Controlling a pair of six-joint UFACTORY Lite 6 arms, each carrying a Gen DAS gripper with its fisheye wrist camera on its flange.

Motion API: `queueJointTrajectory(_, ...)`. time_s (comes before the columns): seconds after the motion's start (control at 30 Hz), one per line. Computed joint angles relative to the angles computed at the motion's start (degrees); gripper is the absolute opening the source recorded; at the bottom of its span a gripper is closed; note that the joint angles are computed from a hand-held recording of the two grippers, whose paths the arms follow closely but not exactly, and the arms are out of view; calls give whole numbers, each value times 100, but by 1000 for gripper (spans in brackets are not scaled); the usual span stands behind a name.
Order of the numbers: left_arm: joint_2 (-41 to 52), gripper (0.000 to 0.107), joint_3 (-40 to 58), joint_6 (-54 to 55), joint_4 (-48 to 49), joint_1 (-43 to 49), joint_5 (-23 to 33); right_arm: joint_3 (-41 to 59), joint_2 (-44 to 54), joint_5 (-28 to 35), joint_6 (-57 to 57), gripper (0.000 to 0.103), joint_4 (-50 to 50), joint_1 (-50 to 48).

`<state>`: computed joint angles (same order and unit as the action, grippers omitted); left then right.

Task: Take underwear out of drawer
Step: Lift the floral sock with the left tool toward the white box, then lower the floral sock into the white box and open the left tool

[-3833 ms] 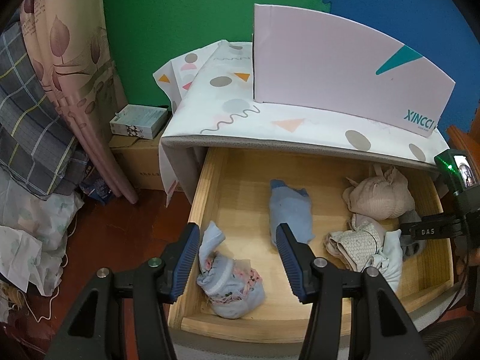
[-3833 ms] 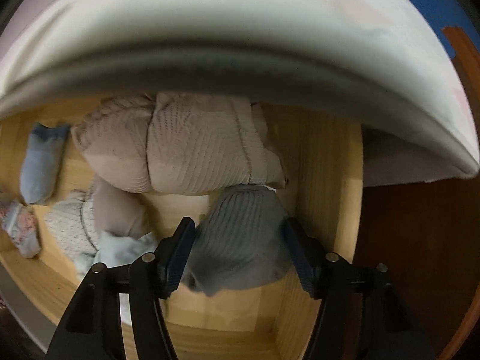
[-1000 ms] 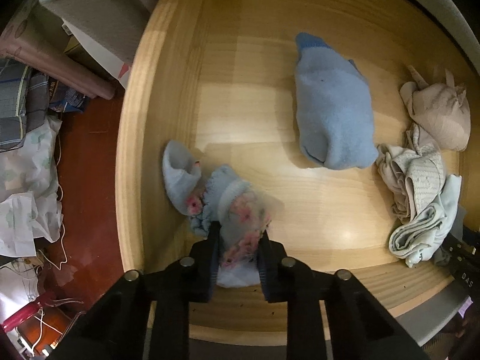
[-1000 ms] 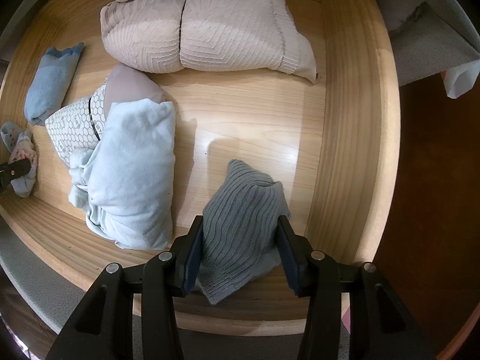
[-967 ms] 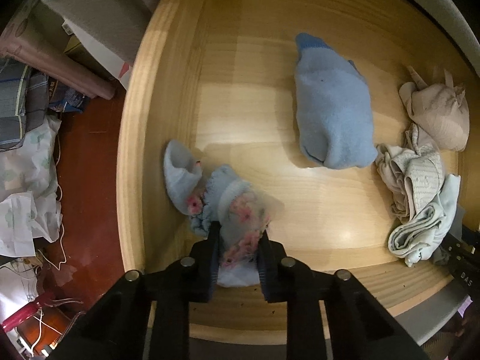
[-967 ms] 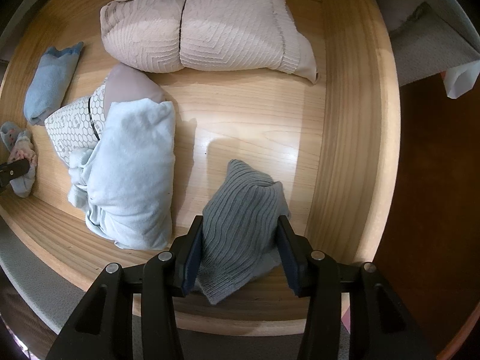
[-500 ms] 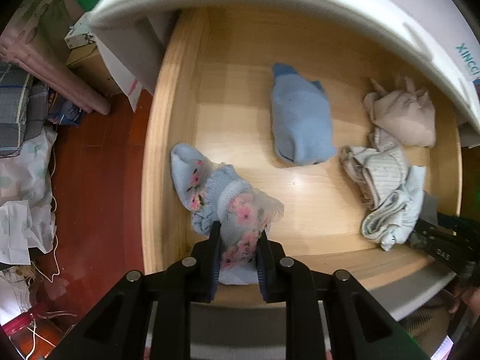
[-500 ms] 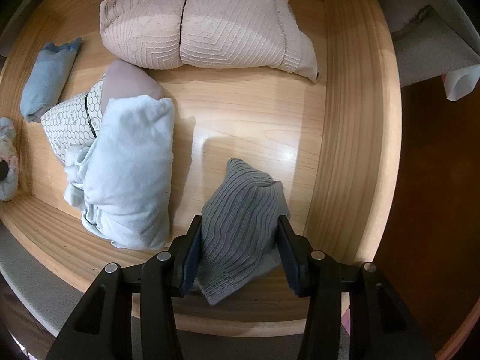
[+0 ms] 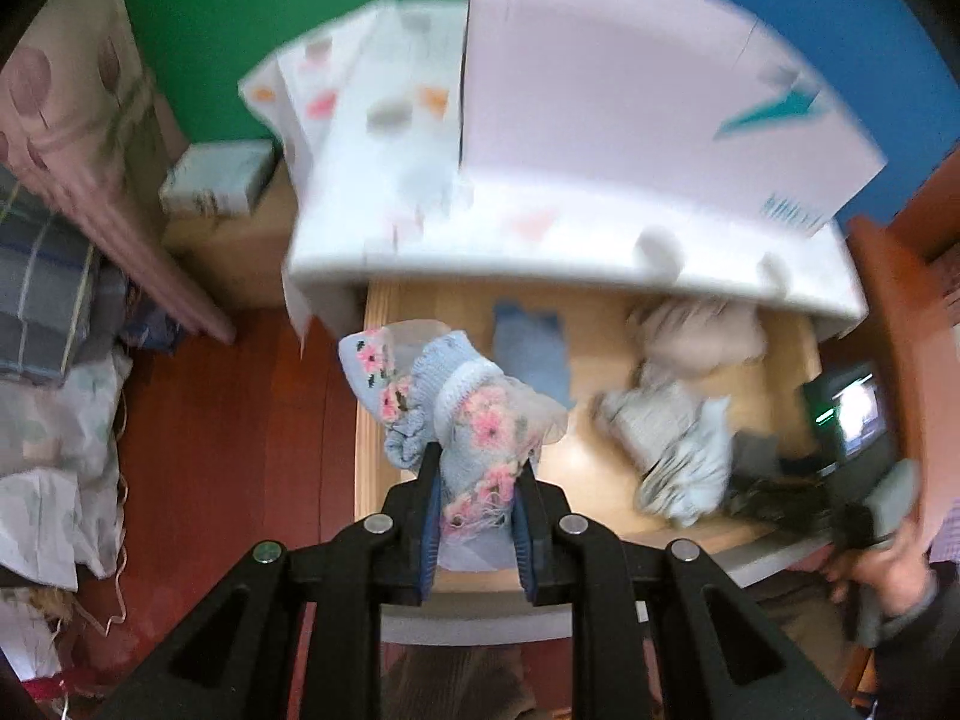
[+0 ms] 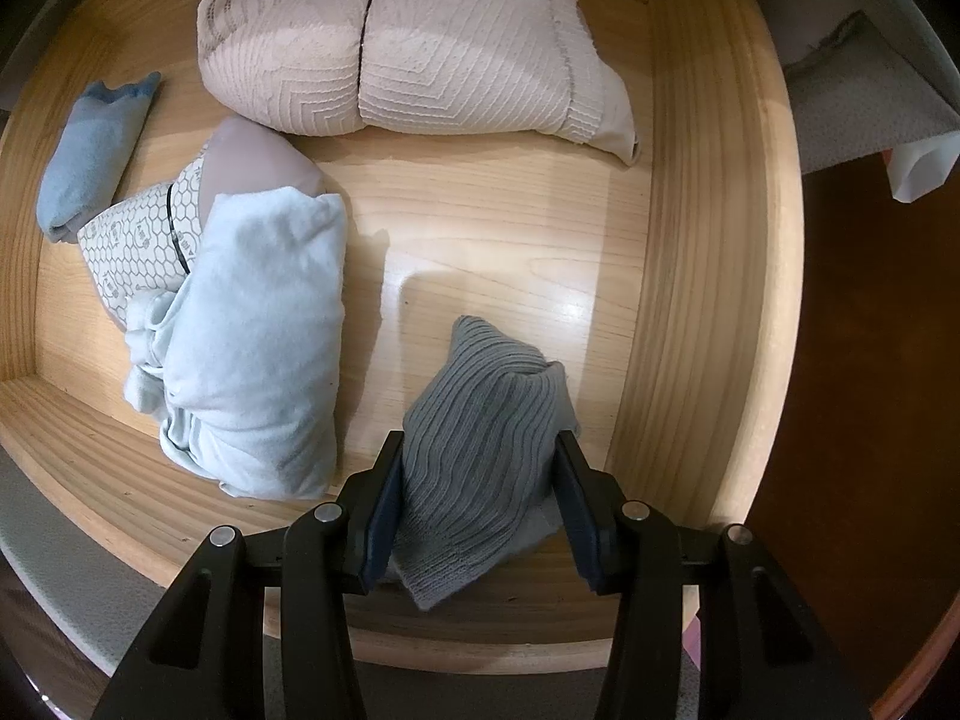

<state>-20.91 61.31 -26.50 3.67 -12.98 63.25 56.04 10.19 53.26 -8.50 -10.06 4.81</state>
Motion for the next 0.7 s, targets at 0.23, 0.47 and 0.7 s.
queueJointTrajectory(0.23,466,20,2356,161,446,-43,391,-14,-7,-8,28,45,-19,15)
queueJointTrajectory(0.47,1910,20,4904,242,1118,-324,395,-16,-4,-20,5,45,4,-26)
queueJointTrajectory(0.7,3576,20,6751,411,1523,-319,141,-36,-7,-32,45,45,-39,-7)
